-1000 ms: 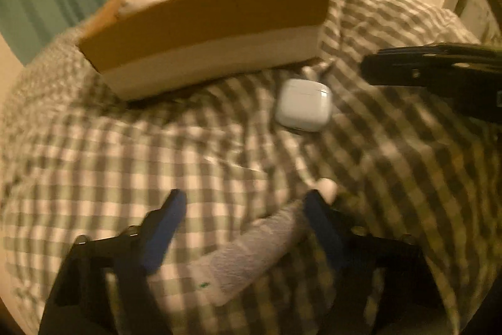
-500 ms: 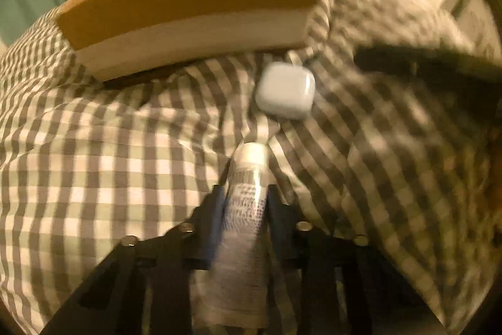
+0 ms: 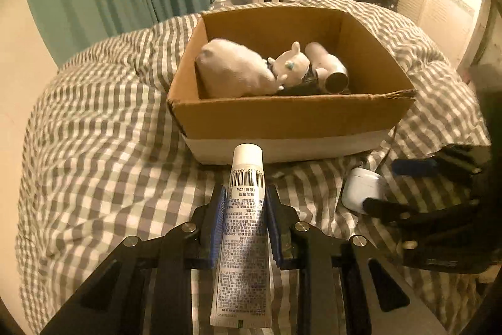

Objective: Organize objects
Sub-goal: 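Grasp the white earbuds case with the right tool while the left tool grasps the toothpaste tube, then lower the earbuds case and toothpaste tube into the box and open both tools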

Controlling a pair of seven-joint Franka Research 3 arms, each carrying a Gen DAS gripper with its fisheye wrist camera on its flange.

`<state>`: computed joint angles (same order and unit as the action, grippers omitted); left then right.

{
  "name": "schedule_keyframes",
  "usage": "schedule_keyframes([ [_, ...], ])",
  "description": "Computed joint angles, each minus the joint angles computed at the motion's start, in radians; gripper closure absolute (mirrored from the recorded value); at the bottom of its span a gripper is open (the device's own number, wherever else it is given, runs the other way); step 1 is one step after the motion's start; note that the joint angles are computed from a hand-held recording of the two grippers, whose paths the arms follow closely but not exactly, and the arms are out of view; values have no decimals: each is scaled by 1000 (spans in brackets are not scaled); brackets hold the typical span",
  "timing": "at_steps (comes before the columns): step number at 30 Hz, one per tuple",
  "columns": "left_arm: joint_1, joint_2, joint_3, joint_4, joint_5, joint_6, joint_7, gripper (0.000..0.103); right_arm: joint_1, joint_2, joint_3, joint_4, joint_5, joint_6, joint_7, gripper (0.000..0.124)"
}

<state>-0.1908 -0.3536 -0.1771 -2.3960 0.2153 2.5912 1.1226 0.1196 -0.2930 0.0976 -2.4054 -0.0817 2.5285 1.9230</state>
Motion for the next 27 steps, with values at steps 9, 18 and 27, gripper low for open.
schedule_keyframes([
  [9,31,-11,-9,-14,40,-17,-53,78,23,103,-6,68,-73,-81,28,67],
  [18,28,-131,-34,-52,116,-49,-114,78,0,-100,37,-45,-148,3,117,67],
  [27,37,-126,-28,52,154,-7,-74,78,-69,-170,111,57,-230,20,106,67],
])
